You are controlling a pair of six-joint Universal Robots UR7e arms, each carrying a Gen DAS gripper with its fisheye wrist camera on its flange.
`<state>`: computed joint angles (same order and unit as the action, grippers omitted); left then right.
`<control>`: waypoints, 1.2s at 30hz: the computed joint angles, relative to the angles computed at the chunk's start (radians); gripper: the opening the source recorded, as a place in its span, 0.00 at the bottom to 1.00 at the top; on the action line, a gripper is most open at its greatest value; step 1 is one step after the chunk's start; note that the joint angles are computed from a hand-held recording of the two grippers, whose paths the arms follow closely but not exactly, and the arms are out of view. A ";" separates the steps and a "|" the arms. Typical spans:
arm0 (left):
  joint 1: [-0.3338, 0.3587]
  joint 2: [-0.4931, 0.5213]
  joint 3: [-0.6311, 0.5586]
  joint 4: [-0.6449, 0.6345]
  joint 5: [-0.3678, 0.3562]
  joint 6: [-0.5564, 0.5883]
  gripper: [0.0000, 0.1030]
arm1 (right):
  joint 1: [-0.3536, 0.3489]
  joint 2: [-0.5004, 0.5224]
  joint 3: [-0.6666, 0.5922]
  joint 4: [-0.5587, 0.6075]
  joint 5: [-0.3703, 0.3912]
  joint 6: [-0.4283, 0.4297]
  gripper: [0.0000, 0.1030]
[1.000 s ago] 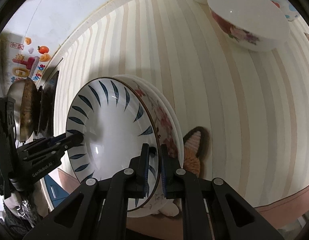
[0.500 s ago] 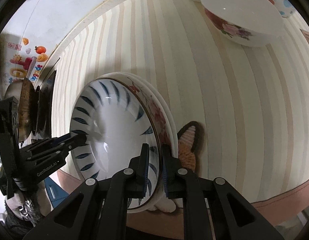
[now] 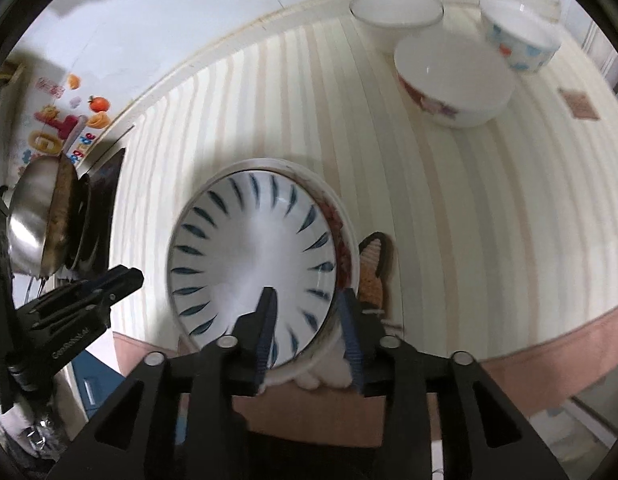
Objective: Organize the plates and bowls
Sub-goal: 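Lift both grippers away from the plate stack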
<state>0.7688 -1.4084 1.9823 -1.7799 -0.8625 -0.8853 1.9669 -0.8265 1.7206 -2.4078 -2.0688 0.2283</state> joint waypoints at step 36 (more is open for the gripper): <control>-0.396 -0.311 0.040 0.289 0.118 -0.330 0.99 | 0.406 -0.263 0.119 0.083 -0.200 0.209 0.92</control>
<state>0.3723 -1.7192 2.0219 -1.4905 -0.7440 -1.2156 2.3729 -1.0891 1.8396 -2.3247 -2.2692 0.4374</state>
